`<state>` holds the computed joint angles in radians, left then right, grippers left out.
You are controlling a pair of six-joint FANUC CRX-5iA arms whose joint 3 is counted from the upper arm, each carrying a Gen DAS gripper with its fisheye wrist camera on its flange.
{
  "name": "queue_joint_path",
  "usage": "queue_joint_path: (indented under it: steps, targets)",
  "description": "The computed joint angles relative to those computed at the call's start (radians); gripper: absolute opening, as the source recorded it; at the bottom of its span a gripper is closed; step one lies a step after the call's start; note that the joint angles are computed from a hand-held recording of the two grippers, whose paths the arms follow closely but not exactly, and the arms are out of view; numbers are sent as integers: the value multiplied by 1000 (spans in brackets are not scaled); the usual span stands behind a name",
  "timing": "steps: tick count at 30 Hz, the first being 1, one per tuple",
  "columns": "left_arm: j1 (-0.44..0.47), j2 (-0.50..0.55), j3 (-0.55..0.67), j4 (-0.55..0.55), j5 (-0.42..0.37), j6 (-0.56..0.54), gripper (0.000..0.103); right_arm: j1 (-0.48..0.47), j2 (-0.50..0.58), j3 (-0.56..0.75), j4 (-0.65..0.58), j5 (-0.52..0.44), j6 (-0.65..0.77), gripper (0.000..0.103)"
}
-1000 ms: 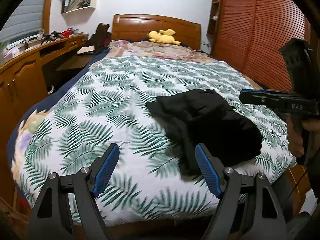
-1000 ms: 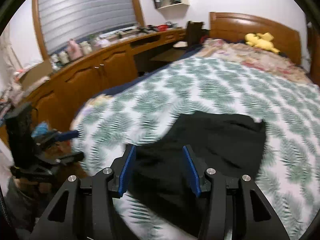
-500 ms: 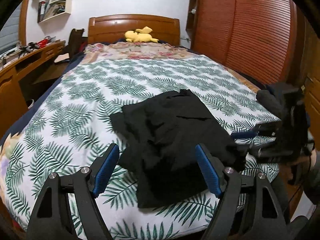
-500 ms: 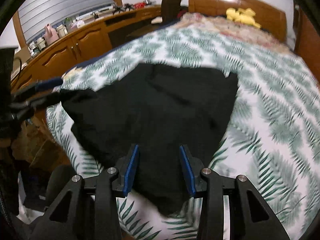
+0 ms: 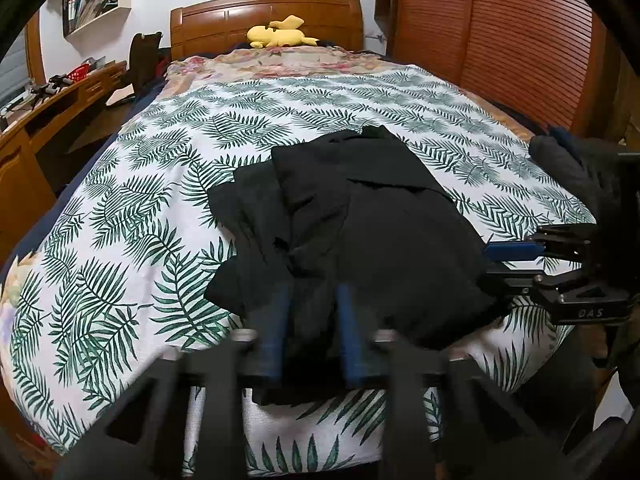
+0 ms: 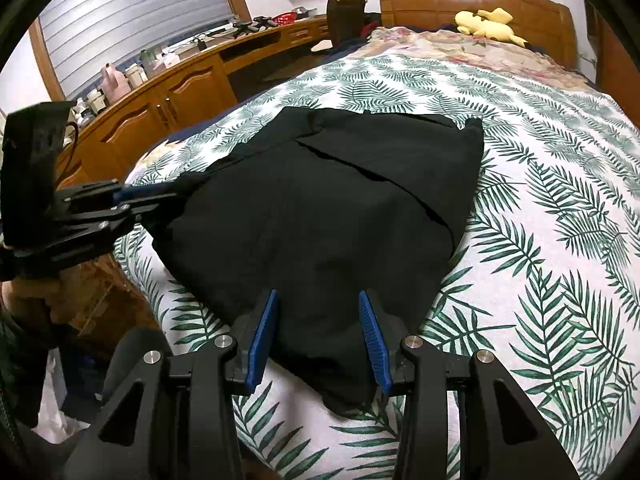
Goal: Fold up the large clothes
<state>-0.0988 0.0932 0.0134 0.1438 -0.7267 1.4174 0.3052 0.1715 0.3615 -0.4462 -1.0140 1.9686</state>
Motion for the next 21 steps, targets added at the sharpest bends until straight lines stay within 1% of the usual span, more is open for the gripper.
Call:
queue_joint_path:
  steps: [3,4,5,6,8,11,15,17,21]
  targets:
    - [4,-26,-27,8,45,20,8,-14,9,28,-19,-25,28,43]
    - [9,-36,-39,15,57,29,8,-19,5,27,-26,-15,44,40]
    - [19,-51,-53,17,64,60,8,-22,3,30,-31,-9,54,32]
    - [26,-55,-56,12,55,83,8,-23,3,38,-32,-10,56,29]
    - [41,-57,-68,7,41,95,8,-27,4,49,-45,-11,60,29]
    - [62,-64,-108,34,36,79,8,-26,12,60,-64,-22,76,29]
    - [63,-64,-114,18,37,84,8,2,46,61,-25,-39,73,29]
    - [69,-63,-128,56,39,51,8,10,59,45,-1,-33,73,29]
    - [64,-70,-136,58,51,23,8,-3,57,33,-26,-18,83,29]
